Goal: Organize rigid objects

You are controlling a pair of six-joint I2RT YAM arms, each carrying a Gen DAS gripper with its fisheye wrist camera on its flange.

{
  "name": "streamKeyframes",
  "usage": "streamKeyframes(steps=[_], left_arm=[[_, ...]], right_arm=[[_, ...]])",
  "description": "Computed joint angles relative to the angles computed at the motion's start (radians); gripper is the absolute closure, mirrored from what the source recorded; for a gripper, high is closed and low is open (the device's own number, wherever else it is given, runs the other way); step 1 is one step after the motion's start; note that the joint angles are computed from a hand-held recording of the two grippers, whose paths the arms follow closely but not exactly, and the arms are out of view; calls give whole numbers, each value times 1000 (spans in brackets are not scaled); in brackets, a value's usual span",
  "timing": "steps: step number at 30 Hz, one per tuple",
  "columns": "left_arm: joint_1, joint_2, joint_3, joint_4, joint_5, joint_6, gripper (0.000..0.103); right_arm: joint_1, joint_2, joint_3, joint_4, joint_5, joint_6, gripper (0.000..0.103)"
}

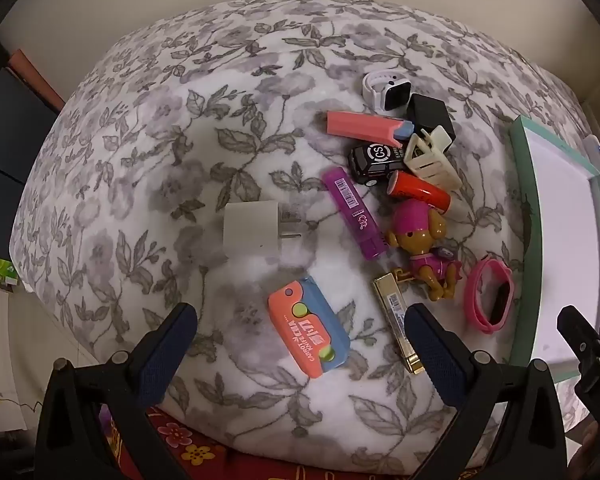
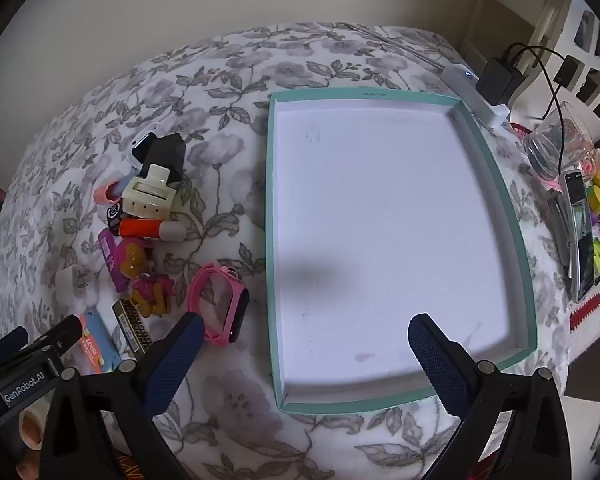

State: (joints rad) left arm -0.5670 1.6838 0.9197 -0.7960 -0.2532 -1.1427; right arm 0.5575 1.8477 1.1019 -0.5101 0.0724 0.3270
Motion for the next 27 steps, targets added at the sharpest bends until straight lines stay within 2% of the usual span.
streamKeyframes(steps=[27], left_arm=[[0,5,6,-10,-5,0,0]], right_arm=[[-2,6,5,-7,3,-4,0]])
